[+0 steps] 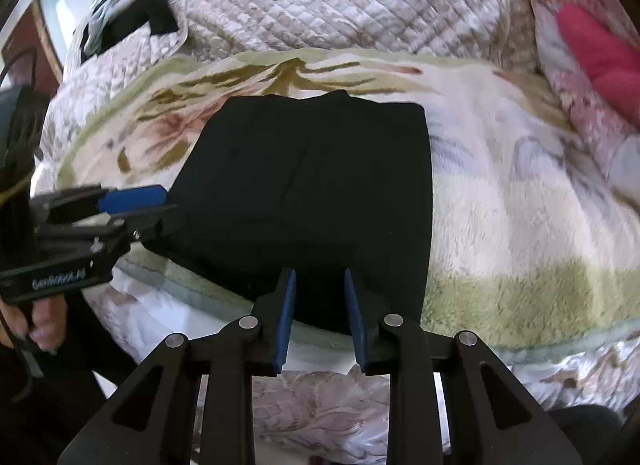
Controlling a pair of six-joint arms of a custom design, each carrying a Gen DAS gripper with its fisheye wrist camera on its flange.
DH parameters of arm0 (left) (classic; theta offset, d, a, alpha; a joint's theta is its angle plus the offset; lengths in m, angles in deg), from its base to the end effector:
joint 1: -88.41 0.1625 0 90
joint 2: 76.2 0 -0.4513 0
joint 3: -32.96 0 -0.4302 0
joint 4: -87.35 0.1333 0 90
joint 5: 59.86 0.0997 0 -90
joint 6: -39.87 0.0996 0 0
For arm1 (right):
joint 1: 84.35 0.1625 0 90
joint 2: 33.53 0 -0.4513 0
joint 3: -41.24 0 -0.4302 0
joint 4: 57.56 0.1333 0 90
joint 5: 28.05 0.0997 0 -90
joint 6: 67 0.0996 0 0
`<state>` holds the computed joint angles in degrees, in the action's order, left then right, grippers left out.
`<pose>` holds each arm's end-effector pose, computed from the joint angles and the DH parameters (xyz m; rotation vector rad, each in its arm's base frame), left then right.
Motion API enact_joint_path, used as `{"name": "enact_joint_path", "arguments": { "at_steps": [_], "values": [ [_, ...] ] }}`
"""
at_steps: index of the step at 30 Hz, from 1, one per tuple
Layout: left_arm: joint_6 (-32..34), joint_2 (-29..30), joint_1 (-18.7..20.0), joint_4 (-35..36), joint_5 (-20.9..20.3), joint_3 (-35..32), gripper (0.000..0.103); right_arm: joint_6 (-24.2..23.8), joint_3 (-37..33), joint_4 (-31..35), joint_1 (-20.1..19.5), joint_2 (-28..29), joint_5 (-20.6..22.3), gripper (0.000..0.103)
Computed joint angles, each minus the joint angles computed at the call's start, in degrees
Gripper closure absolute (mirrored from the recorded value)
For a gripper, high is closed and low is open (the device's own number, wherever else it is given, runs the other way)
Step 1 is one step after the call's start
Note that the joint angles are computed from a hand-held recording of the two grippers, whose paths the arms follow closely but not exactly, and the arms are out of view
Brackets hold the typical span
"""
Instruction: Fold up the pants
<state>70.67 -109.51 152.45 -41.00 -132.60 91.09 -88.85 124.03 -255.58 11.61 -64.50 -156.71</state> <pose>-0.2418 -0.8686 0.1606 1.2933 2.5005 -0.3156 0.1510 -0.7614 0.0961 0.1261 -2.1894 1.0354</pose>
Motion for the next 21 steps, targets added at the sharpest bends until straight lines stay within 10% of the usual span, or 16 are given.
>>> {"name": "enact_joint_path", "arguments": {
  "at_steps": [6,21],
  "values": [
    [-2.8,0.6,0.7,2.8,-0.6,-2.2,0.054,-5.3,-1.1,-5.7,1.2,1.1,-1.9,0.076],
    [-5.2,2.5,0.5,2.0,-1.7,-7.2,0.059,7.7,0.5,-1.1,-1.5,-1.9,2.6,0.076]
  ]
}}
